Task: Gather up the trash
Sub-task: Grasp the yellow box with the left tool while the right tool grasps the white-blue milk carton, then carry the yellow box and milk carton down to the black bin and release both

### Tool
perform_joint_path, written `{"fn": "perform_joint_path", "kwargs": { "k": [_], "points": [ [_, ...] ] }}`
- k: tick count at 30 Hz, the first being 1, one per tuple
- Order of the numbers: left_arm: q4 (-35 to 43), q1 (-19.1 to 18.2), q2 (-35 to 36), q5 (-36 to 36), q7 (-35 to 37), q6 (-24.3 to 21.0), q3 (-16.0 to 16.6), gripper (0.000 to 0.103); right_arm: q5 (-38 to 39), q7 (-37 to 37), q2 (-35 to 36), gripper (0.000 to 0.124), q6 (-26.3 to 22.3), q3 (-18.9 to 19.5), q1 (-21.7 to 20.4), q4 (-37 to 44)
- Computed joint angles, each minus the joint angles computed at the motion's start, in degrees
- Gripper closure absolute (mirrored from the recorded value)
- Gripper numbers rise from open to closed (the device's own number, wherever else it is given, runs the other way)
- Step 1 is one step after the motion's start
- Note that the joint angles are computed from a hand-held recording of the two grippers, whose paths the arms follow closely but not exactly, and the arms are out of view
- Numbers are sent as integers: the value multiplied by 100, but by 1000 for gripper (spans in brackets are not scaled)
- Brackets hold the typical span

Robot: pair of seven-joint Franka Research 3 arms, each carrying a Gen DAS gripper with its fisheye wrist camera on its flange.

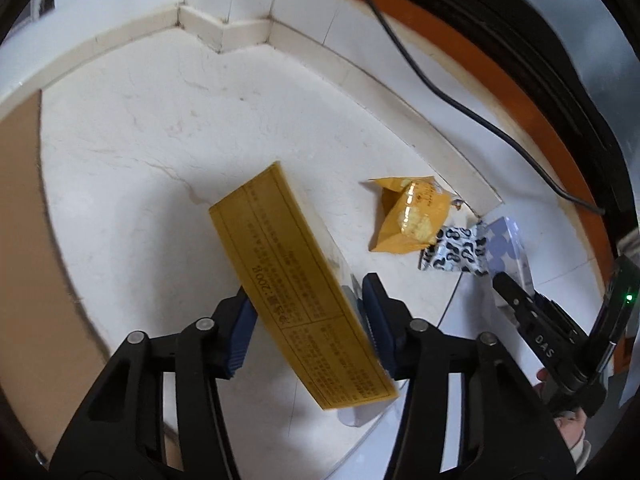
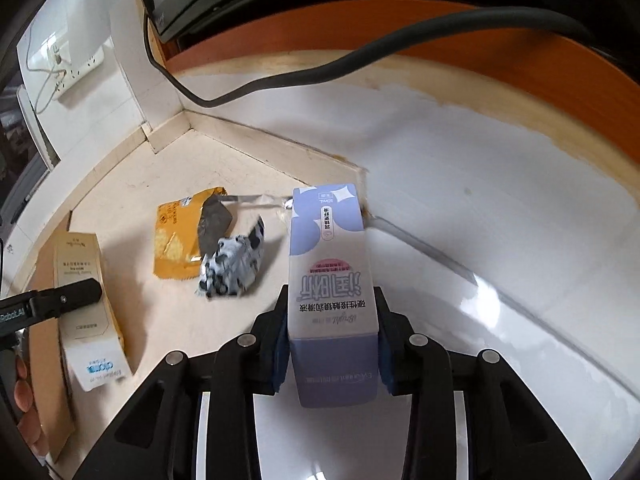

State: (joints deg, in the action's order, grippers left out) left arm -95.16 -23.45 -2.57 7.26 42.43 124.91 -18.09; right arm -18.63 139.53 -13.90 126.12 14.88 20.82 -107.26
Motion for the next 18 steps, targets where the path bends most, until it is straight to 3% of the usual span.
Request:
{"fn": "perform_joint_path", "kwargs": {
  "k": [6,18],
  "points": [
    [-40,-105,-494,-7,35,-482,-95,60,446,132,-613,89,-214,150,103,-185],
    [-445,-595,-2095,-488,189,-1674,-380,60,1250,305,-1418,89,-877,920,540,197]
  ]
}}
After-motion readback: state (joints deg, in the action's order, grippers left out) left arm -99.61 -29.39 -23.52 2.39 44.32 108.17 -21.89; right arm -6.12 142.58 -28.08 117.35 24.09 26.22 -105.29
